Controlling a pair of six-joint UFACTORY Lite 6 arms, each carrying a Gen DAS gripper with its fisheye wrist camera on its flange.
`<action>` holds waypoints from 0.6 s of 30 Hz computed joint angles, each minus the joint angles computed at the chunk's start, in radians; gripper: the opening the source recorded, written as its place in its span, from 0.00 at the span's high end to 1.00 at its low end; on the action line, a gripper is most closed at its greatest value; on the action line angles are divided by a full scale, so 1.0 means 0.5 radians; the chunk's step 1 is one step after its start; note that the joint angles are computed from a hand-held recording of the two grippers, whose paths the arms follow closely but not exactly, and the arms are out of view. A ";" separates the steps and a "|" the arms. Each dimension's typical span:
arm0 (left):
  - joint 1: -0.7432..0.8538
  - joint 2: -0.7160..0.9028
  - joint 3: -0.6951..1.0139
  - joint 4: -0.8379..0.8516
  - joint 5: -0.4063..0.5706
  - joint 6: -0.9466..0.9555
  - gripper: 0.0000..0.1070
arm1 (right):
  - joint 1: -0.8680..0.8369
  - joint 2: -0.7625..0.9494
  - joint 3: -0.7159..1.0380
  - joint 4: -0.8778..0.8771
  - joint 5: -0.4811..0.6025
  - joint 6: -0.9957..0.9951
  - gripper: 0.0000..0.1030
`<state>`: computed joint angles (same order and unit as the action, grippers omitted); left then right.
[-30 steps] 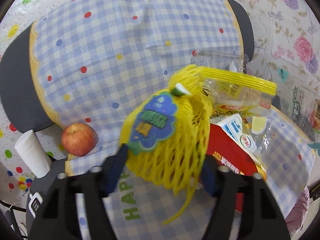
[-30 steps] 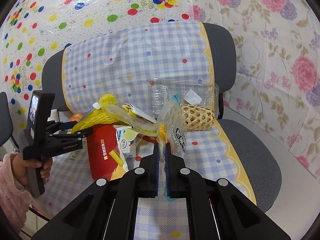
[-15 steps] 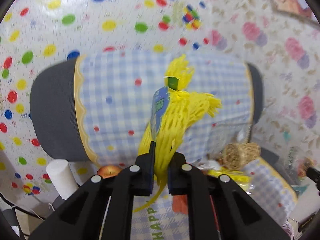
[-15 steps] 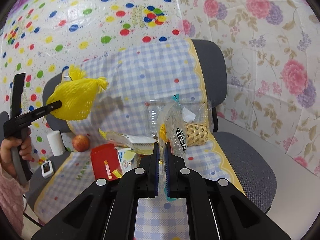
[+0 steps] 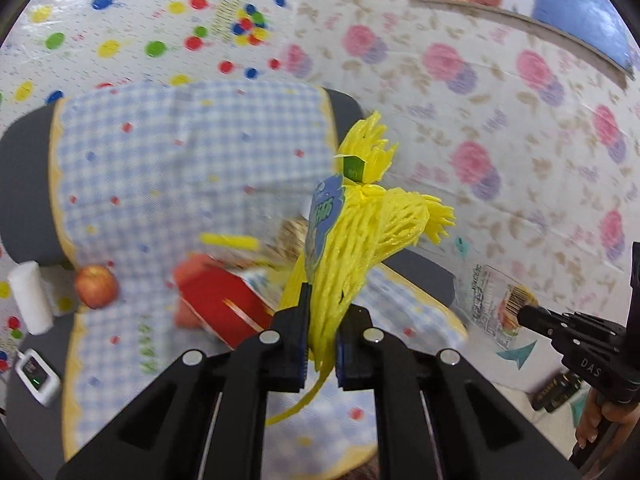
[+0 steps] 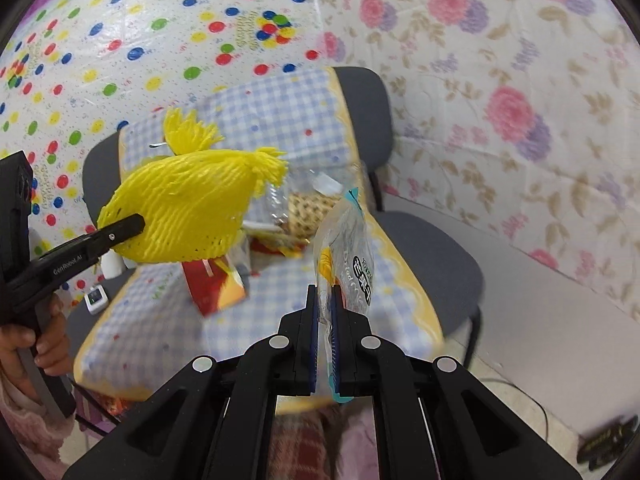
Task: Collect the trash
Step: 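Carry the yellow foam net over the wastebasket and open the left gripper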
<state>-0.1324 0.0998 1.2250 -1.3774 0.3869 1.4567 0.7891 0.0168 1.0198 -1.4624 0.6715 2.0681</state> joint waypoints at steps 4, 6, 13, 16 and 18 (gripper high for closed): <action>-0.169 -0.108 -0.302 -0.274 0.013 0.248 0.93 | 0.211 -0.264 -0.369 0.113 0.226 0.195 0.93; -0.269 -0.136 -0.413 -0.453 -0.044 0.395 0.93 | 0.313 -0.358 -0.516 0.168 0.319 0.315 0.93; -0.658 -0.126 -0.674 -0.968 -0.191 0.860 0.93 | 0.602 -0.548 -0.851 0.457 0.574 0.556 0.92; -0.751 -0.025 -0.666 -0.965 -0.212 0.898 0.92 | 0.651 -0.621 -1.012 0.467 0.566 0.734 0.92; -0.789 0.054 -0.637 -0.980 -0.231 0.917 0.92 | 0.614 -0.614 -1.078 0.426 0.486 0.840 0.92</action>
